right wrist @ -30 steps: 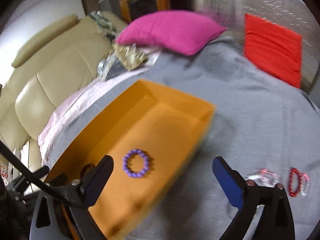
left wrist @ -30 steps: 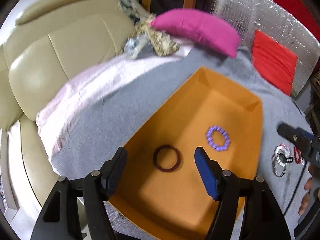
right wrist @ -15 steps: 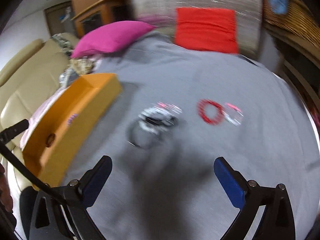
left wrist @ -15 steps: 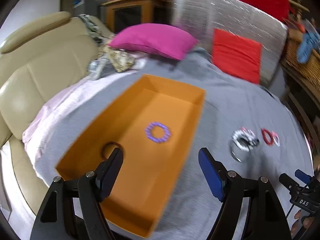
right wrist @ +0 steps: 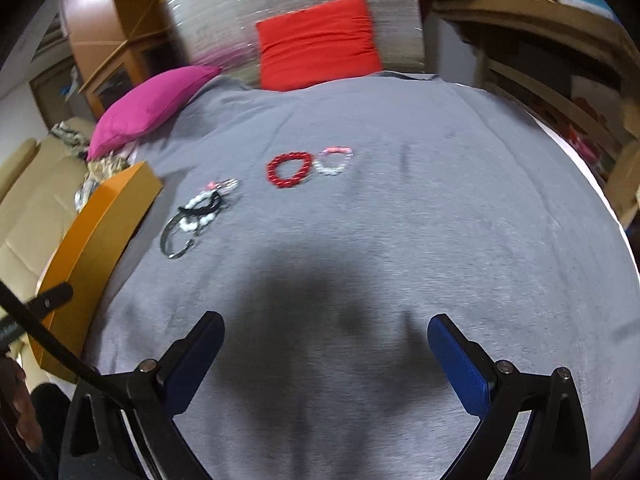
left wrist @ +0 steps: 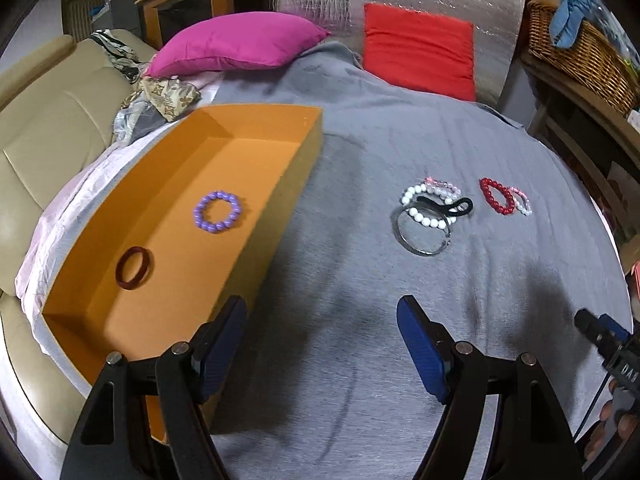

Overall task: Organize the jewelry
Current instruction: 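Move both open tools back toward the remaining bracelets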

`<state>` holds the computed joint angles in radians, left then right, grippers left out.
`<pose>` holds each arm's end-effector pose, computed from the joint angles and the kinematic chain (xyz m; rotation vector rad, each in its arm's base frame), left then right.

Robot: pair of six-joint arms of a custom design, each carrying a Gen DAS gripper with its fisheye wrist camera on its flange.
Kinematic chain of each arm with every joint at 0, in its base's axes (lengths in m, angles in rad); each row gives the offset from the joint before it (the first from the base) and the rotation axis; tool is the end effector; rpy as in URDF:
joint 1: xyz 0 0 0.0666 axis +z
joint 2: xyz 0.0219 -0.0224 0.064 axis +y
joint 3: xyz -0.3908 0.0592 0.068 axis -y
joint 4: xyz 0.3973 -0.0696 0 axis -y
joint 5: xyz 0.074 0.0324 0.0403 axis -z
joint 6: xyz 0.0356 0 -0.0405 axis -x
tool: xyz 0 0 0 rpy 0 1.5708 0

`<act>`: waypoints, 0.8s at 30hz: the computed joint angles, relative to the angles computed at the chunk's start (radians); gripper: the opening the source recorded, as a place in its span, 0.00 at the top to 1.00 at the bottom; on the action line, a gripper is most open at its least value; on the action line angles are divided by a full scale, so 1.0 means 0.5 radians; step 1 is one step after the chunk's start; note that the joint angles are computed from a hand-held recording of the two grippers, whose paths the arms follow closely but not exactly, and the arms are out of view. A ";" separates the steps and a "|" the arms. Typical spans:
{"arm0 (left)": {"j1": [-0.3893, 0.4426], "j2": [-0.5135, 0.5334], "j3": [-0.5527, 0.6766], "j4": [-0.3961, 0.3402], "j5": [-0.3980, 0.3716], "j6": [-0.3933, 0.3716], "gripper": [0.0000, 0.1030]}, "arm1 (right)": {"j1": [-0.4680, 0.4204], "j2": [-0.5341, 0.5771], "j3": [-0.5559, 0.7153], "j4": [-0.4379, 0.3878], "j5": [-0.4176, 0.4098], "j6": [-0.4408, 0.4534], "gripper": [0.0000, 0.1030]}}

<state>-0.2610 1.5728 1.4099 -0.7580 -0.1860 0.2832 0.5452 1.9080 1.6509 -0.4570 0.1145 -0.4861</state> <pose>0.5315 -0.1356 0.3699 -0.1049 2.4671 -0.0017 0.5855 0.3499 0.3041 -0.0078 2.3128 0.4053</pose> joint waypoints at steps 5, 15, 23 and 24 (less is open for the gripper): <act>-0.011 0.034 0.023 -0.004 0.000 -0.003 0.24 | -0.026 -0.004 -0.018 0.058 -0.017 -0.045 0.00; -0.031 0.095 0.088 -0.014 0.042 -0.010 0.24 | -0.003 0.022 0.019 0.037 -0.007 0.024 0.00; -0.034 0.215 0.226 -0.034 0.086 -0.032 0.24 | -0.069 0.163 0.304 -0.150 -0.084 0.031 0.00; -0.034 0.238 0.253 -0.044 0.090 -0.033 0.24 | -0.083 0.202 0.375 -0.201 -0.108 0.029 0.00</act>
<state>-0.2778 1.6916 1.5364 -0.7801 -0.1409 0.2665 0.5035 2.0088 1.8386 -0.5575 0.0604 -0.4715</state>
